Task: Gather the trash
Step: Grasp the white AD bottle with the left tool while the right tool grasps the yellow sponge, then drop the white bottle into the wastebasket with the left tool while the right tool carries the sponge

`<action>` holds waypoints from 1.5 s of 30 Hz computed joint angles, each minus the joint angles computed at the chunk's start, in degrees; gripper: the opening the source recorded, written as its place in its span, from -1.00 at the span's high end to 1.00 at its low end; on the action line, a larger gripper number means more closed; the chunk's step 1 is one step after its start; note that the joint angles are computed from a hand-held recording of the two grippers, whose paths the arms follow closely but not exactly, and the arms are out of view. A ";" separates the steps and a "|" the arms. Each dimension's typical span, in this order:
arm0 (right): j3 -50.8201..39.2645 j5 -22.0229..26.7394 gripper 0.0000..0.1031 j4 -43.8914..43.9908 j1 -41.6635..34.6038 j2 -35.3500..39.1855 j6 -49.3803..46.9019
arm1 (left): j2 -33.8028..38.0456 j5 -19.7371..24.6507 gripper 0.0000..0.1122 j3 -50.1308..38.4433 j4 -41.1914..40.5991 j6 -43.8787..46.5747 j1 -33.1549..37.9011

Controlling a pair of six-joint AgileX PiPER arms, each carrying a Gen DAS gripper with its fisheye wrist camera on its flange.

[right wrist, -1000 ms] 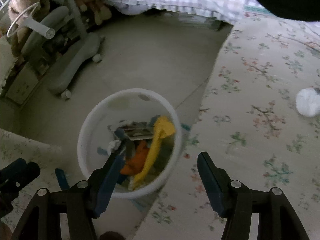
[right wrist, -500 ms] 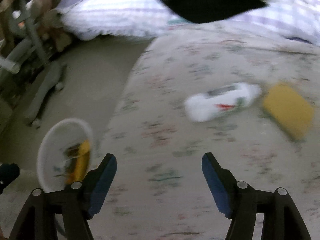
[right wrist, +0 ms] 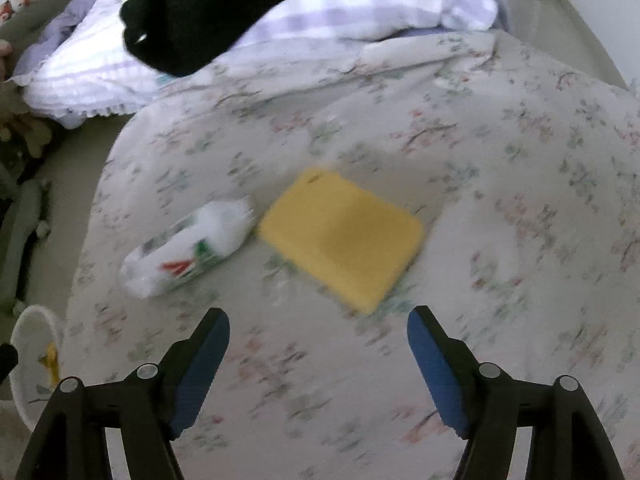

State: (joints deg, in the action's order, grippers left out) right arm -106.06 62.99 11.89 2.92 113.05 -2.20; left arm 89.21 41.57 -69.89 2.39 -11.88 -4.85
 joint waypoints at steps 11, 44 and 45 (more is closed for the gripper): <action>-2.06 -3.51 -0.60 4.14 -3.07 6.69 -20.71 | 18.96 -0.34 -0.60 -16.49 -7.51 16.03 -5.99; 4.30 -3.88 -0.25 0.84 -1.39 -1.15 -18.53 | 6.88 -3.63 0.21 -1.62 -13.10 14.89 -8.21; 4.46 -3.58 -0.25 0.64 -1.24 -1.83 -17.99 | 5.37 -3.26 0.22 -0.58 -13.13 14.36 -8.09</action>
